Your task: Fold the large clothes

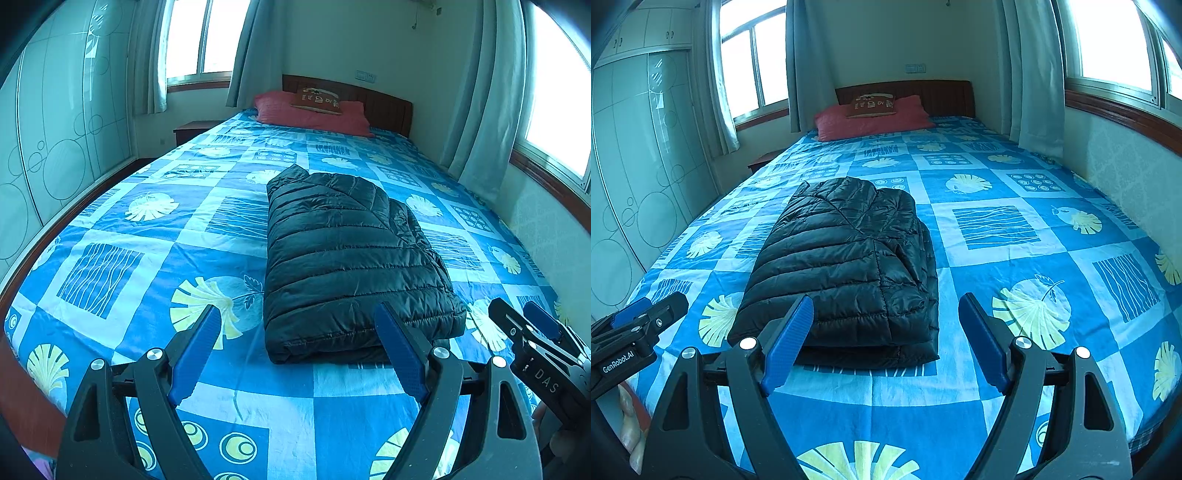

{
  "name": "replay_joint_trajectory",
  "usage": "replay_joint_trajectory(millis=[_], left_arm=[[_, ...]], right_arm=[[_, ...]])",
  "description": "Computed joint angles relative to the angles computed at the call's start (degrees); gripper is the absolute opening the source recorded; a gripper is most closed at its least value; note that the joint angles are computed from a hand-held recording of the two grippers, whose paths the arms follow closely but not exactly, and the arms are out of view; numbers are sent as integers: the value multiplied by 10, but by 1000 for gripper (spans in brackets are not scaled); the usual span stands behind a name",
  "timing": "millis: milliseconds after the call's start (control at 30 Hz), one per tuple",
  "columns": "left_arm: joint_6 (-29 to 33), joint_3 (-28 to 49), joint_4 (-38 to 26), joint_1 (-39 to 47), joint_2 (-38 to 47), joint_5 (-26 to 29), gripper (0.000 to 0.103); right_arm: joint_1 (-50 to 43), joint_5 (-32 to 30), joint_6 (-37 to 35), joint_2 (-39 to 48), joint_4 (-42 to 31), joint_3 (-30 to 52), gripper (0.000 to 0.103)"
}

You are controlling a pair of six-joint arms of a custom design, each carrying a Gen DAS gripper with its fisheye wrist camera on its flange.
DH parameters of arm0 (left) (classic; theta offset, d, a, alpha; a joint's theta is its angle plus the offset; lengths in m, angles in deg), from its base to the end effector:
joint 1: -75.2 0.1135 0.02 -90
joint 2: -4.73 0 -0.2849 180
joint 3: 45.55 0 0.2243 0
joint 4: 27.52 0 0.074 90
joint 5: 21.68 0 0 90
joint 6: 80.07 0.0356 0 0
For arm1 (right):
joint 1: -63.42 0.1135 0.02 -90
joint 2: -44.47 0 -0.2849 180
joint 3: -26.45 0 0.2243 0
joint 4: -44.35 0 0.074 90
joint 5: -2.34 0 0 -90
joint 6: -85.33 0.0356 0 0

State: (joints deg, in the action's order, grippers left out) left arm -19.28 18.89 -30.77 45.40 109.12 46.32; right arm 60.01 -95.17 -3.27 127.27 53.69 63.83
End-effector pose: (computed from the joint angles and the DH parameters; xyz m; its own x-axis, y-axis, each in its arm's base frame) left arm 0.3023 -0.1578 0.1722 -0.6277 -0.1619 -0.7614 -0.0945 0.9867 -0.1319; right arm 0.2299 -0.0090 0.1720 -0.5888 0.0594 -0.8061 -0.0321 0.9948 0.0967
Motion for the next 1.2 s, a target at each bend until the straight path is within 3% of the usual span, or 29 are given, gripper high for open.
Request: replay_joint_trajectory(millis=[1200], left_arm=[[5, 11, -2, -9, 9, -28, 84]], right_arm=[[8, 7, 5, 3, 6, -3, 81]])
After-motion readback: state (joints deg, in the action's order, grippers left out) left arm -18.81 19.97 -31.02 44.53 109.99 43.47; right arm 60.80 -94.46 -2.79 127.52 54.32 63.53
